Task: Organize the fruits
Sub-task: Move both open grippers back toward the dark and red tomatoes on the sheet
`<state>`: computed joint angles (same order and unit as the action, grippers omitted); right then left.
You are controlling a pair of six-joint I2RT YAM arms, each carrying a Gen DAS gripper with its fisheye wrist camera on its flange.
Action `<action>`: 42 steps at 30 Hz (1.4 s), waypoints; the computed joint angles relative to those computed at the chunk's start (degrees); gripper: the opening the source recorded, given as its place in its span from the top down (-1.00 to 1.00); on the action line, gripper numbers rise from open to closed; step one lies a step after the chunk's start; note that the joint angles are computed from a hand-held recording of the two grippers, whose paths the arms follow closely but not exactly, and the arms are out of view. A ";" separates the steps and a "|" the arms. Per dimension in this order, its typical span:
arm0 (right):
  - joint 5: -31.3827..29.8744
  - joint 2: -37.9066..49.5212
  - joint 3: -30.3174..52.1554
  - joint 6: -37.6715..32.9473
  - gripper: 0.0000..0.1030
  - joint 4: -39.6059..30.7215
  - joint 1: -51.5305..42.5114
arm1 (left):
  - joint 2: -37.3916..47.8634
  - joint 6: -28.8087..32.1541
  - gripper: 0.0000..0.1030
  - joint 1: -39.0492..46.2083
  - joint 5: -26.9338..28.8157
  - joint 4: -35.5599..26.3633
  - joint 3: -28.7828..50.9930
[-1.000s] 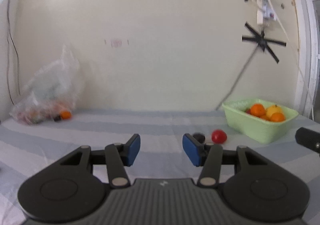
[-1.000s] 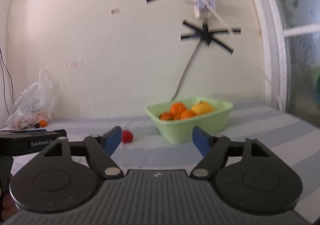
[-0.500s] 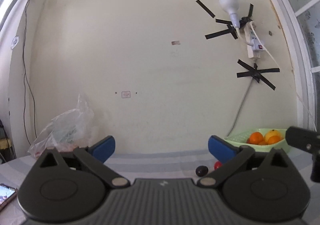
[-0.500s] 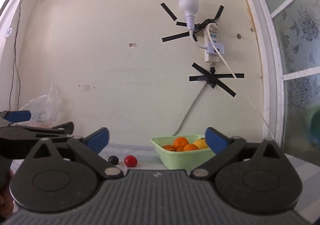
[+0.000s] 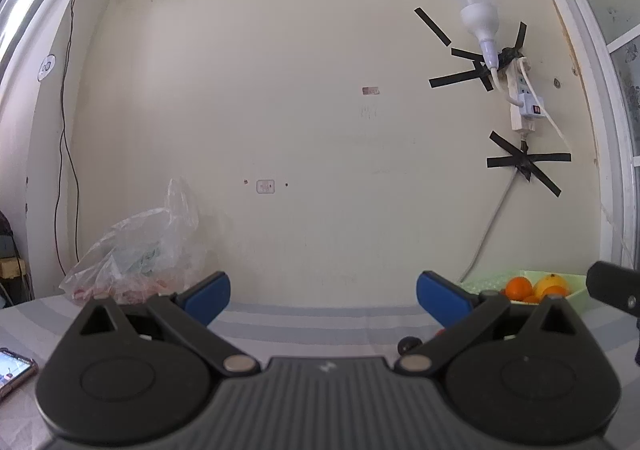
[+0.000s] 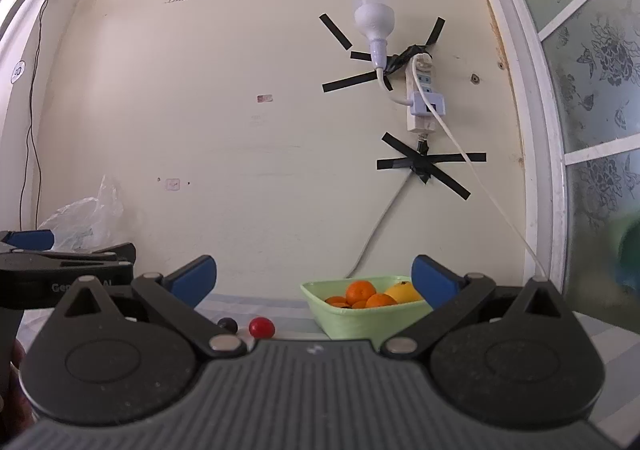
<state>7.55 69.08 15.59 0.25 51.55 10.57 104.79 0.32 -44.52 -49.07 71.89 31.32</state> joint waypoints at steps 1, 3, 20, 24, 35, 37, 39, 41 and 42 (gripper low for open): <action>0.03 0.05 0.05 0.17 -1.00 -0.04 0.02 | -0.09 -0.26 -1.00 0.08 0.05 -0.32 0.02; 0.15 -0.02 0.04 0.16 -1.00 -0.09 0.14 | -0.25 -0.50 -1.00 0.18 0.22 -0.68 0.06; -1.28 -0.30 0.39 0.86 -1.00 -1.04 -0.80 | -2.59 -8.40 -1.00 1.81 -0.44 -5.49 -0.66; -1.60 -0.24 1.10 0.41 -1.00 -2.45 -0.59 | -1.94 -7.79 -1.00 1.53 -1.42 -2.48 -1.46; -16.07 5.80 17.19 -2.07 -0.38 -28.20 -5.02 | -9.44 -17.12 -1.00 15.93 31.08 -29.45 5.59; -19.25 9.36 22.25 -3.87 -0.16 -33.05 -5.79 | -8.48 -19.75 -1.00 20.99 42.54 -31.57 8.35; -21.20 13.80 28.03 -6.27 0.01 -38.06 -5.62 | -6.00 -18.99 -1.00 24.52 51.92 -37.07 13.64; -21.95 18.24 32.82 -8.29 0.10 -41.48 -4.97 | -2.62 -14.32 -0.99 25.46 53.89 -43.65 19.99; -21.69 20.38 34.90 -8.98 0.12 -42.51 -4.50 | -1.08 -11.77 -0.99 25.69 54.54 -46.04 22.52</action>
